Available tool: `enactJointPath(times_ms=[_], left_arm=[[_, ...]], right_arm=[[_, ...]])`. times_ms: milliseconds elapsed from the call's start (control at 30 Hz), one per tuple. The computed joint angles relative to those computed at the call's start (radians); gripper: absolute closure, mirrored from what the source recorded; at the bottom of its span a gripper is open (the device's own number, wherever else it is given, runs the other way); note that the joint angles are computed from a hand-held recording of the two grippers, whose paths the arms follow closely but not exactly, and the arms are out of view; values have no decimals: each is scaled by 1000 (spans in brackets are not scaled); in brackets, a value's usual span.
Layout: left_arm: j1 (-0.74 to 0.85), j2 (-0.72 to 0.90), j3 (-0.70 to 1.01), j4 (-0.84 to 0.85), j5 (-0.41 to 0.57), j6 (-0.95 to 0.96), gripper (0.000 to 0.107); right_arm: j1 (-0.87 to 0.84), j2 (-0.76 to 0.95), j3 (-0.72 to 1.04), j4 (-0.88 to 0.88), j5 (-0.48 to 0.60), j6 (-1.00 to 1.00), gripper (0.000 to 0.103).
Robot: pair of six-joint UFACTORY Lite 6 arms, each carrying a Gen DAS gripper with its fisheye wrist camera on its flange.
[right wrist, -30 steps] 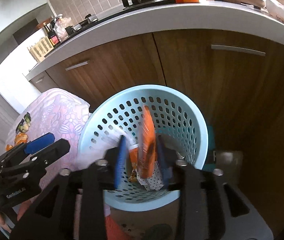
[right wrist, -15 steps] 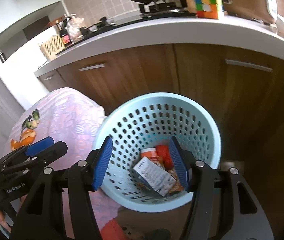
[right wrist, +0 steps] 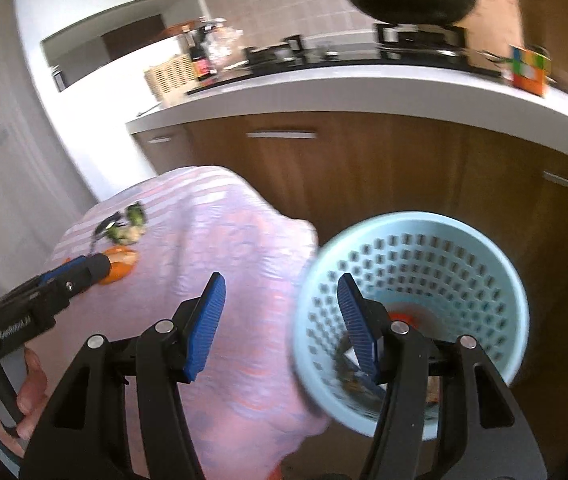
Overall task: Collect trash
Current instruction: 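Move both tools back over the table toward the peels and greens, then grasp an orange peel with the left tool while the right tool grasps a green vegetable stem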
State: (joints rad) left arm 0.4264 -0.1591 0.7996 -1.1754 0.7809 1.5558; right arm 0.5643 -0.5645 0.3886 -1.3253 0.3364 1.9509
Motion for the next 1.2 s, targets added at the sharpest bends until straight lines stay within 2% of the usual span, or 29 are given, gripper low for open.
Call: enactJointPath(times_ms=[133,200,300,433,467,533,633,700,833,933,967,1000,1033,1067,1133,1200], left_arm=[[163,123,130,11,39,24,42],[220,196,207,18,49,12,38],[290,335,351,31,47,-28,37],[331,499,517,85,71,-66,36],[337,550,569,110,80,-83,36],[332,617,635,157,63,-137,36],[326,707,731,188,107,-216,36],[297,728,751,190,102,-242,34],[236,729,725,204,-44,-281,33],[225,725,665,172,-117,-224,36],[224,695,620,130,-139,-156,40],[227,690,611,119,-119,-131,52],[229,689,607,111,-99,-113,59],[219,673,583,102,-121,-88,62],[214,647,544,50,-148,-22,78],[217,631,518,6,-154,27,81]], right_arm=[[112,185,134,-153,34,167,48],[146,283,218,-194,40,197,48],[165,408,335,-245,29,222,49],[147,585,520,-334,-47,239,64],[136,634,576,-310,-73,199,66],[122,721,686,-158,-103,29,66],[92,849,847,128,-146,-285,66],[71,927,943,325,-164,-495,66],[48,1090,1153,716,-156,-913,66],[38,1233,1350,991,-98,-1227,66],[33,1291,1432,1072,-65,-1326,66],[31,1344,1505,1117,-38,-1384,66],[26,1421,1609,1177,-4,-1455,66],[24,1481,1703,1207,42,-1490,66],[14,1620,1912,1265,122,-1560,66],[2,1760,2121,1333,184,-1637,66]])
